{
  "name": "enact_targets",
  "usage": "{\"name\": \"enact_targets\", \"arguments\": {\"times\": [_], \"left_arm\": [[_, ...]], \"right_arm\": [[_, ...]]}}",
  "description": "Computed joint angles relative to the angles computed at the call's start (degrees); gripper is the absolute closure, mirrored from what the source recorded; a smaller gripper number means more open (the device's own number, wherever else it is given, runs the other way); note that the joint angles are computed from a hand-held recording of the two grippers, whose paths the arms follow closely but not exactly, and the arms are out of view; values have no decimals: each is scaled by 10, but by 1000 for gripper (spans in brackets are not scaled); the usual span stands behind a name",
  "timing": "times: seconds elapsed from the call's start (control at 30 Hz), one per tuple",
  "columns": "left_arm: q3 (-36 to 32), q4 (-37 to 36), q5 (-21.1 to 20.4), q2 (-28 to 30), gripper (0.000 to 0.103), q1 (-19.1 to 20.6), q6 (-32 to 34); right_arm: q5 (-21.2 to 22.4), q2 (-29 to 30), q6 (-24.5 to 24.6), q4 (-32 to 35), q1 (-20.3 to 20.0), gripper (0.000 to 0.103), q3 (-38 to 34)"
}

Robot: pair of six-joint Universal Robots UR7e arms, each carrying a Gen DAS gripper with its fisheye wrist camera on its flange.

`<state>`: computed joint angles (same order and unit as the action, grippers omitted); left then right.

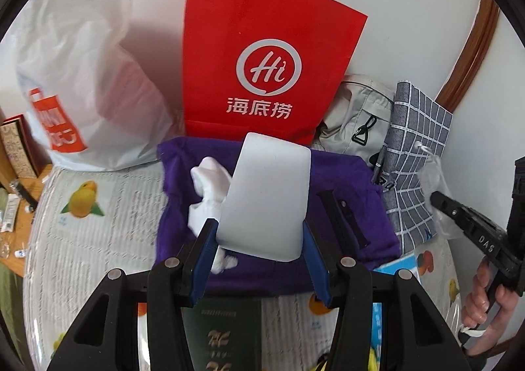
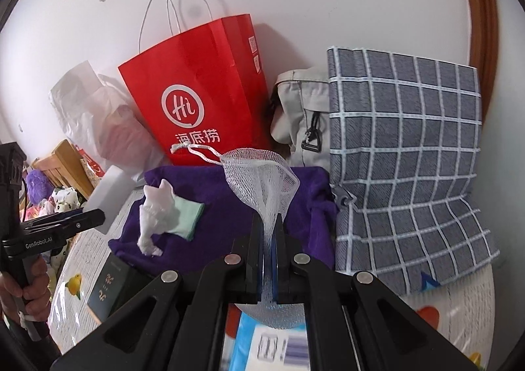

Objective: Organize soft objects
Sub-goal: 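Lower the block onto the towel and open the left tool while the right tool releases the mesh bag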

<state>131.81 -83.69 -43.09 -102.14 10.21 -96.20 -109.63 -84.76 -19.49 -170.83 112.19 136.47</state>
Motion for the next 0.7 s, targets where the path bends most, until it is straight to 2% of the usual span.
{"name": "enact_targets", "arguments": {"times": [0.2, 0.4, 0.5, 0.7], "left_arm": [[7, -95, 21, 25, 54, 63, 82], [22, -223, 21, 55, 54, 119, 179], [31, -286, 16, 76, 54, 145, 221], [29, -325, 0, 102, 54, 176, 261]], "right_arm": [[8, 59, -12, -23, -13, 99, -27], [17, 109, -15, -50, -38, 99, -44], [1, 129, -22, -38, -47, 99, -55], [-5, 153, -24, -8, -68, 98, -67]]}}
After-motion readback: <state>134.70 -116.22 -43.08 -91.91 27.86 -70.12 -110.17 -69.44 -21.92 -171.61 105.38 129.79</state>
